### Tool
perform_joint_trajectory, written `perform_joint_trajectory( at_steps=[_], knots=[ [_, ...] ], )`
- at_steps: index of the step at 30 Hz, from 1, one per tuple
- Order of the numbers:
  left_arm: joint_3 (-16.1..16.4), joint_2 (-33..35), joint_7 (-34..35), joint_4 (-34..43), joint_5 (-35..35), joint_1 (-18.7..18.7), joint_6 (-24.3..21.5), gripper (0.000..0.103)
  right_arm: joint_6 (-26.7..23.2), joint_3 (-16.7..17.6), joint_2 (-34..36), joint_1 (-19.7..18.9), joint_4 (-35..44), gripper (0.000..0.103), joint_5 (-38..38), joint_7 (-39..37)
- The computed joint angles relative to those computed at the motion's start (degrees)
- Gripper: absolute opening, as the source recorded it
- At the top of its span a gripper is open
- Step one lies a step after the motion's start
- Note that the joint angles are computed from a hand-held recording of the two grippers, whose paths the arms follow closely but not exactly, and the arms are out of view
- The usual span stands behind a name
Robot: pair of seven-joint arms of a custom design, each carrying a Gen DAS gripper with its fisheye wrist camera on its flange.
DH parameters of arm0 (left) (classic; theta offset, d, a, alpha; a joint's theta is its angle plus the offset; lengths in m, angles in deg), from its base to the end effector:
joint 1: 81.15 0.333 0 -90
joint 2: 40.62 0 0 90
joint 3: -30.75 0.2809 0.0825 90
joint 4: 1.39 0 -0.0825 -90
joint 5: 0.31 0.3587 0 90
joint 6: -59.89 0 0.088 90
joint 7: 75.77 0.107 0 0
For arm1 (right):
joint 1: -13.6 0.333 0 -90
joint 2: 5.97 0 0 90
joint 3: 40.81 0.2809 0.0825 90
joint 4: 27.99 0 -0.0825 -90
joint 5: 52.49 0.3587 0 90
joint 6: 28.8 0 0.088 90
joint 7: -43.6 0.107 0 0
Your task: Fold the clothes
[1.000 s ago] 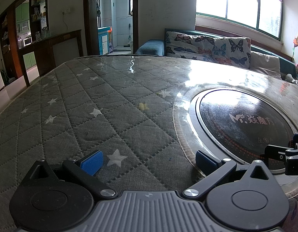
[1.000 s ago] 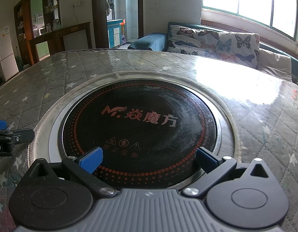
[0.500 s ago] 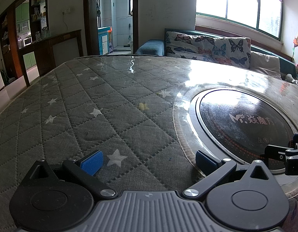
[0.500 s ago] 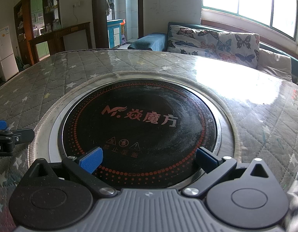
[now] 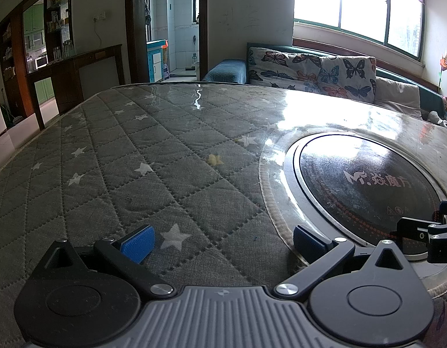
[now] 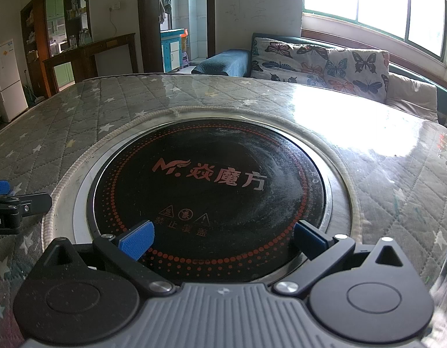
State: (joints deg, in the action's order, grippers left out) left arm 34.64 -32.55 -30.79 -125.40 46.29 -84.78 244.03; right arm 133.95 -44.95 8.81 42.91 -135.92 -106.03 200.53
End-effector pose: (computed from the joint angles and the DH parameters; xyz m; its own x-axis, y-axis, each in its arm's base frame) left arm 0.5613 -0.0679 0.4013 -0.0534 -0.9986 0.0033 -0.6311 0.0312 -0.7751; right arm 0.5441 0.3055 0.4156 0.0931 -0.9956 -0.0096 -0.6572 -0.0542 -0.7517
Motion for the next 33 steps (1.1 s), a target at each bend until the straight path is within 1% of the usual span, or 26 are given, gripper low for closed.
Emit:
perform_joint_trajectory(
  at_steps=[33],
  knots=[
    [0.4, 0.3, 1.1, 0.0, -1.2, -0.3, 0.5, 0.103, 0.0, -0.1, 0.0, 0.0, 0.0, 0.103, 0.0, 0.0]
  ],
)
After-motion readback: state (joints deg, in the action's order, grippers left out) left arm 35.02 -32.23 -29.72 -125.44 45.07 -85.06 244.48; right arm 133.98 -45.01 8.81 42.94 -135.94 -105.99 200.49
